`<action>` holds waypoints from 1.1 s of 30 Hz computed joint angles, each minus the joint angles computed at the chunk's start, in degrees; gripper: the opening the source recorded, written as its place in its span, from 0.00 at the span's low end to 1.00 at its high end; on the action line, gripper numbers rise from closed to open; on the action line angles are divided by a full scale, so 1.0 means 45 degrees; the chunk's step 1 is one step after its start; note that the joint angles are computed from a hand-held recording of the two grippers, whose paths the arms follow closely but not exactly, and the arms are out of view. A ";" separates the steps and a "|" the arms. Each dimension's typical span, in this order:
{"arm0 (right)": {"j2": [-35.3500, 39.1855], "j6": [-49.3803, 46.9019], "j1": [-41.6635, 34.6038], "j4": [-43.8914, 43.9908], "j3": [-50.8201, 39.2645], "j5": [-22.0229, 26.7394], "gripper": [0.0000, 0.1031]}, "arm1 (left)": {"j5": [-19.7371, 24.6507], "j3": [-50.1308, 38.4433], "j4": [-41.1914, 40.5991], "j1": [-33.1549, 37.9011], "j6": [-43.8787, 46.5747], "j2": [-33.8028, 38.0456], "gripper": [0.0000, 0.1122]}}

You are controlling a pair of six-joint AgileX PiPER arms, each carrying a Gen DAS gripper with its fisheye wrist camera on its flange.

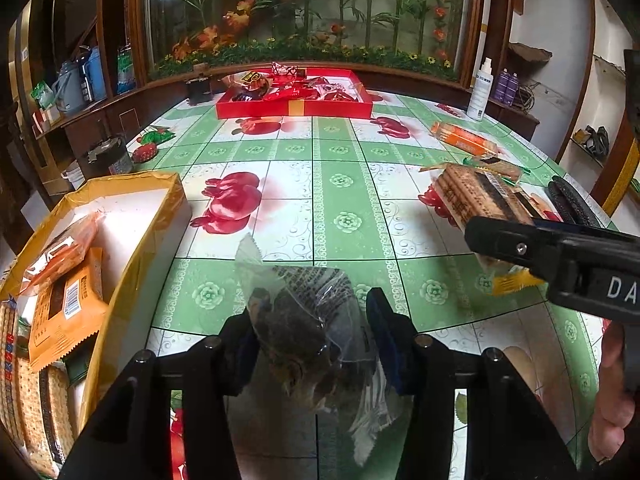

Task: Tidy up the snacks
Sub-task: 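Grasp the clear bag of dark snacks with the left tool while the right tool reaches the large cracker pack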

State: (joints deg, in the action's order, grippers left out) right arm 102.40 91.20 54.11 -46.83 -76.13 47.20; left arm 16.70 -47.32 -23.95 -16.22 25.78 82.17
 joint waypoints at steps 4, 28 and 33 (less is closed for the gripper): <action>-0.0119 0.0303 0.0062 -0.0222 0.0172 -0.0107 0.72 | -0.0034 0.0089 -0.0598 0.0055 0.0558 -0.0120 0.41; -0.0016 0.0300 0.0315 -0.0366 -0.0102 0.0686 0.72 | -0.0533 0.0574 -0.3134 0.0299 0.2974 -0.0849 0.36; -0.0031 0.0070 0.0113 -0.0030 -0.0054 0.0469 0.72 | 0.0107 0.0194 -0.1364 0.0282 0.1298 -0.0384 0.44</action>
